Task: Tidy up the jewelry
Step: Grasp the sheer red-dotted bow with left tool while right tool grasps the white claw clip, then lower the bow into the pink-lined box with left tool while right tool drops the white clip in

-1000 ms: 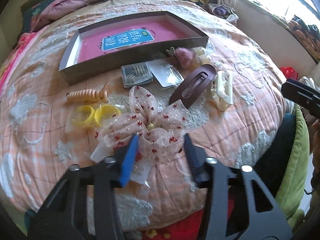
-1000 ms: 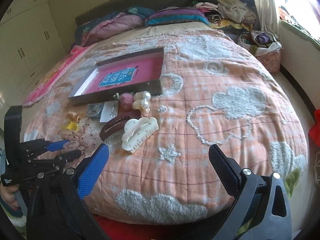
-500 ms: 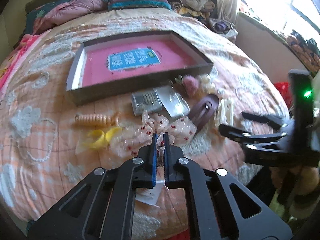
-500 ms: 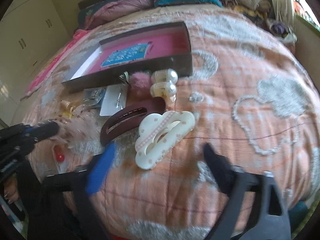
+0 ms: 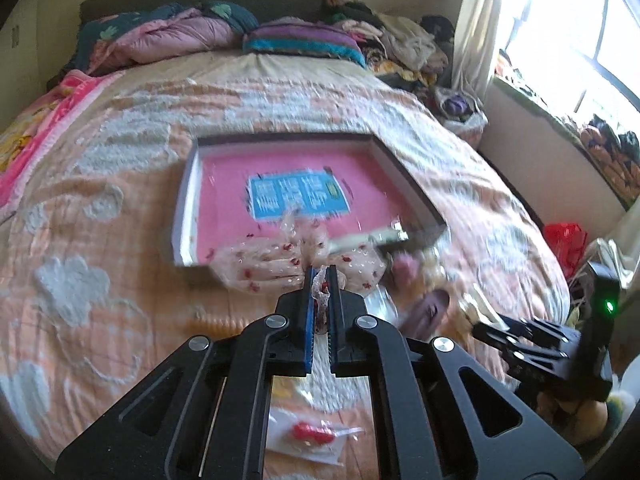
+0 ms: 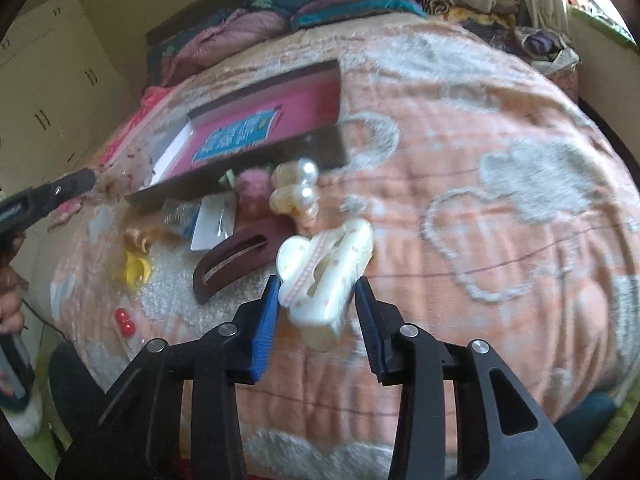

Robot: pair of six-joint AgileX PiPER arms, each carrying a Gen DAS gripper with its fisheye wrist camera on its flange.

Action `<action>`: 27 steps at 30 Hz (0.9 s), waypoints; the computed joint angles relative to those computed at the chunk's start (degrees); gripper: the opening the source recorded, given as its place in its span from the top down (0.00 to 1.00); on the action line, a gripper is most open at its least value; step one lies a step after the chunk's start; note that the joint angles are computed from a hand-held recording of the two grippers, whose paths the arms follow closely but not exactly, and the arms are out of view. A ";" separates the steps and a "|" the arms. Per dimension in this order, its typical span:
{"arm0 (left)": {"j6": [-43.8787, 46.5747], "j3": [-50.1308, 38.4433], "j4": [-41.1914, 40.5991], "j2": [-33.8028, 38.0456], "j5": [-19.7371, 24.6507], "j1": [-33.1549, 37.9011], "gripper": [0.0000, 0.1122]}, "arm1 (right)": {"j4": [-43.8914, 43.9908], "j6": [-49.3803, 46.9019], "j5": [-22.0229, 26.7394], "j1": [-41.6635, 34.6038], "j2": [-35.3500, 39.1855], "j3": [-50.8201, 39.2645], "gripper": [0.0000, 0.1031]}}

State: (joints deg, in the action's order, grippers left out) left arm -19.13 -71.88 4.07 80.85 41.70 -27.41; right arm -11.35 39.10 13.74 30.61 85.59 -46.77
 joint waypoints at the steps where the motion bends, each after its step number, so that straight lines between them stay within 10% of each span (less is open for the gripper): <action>1: 0.73 -0.94 -0.51 0.03 0.01 0.95 1.00 | -3.46 3.15 0.38 -0.18 -1.65 0.82 0.65; 13: 2.71 -13.19 -0.36 2.77 1.30 8.88 1.00 | -8.87 4.29 3.29 -5.52 -10.13 -2.00 0.65; 27: 4.00 -19.64 -0.97 13.28 0.33 13.19 1.00 | -7.81 -5.65 4.80 -4.78 2.44 -23.23 0.65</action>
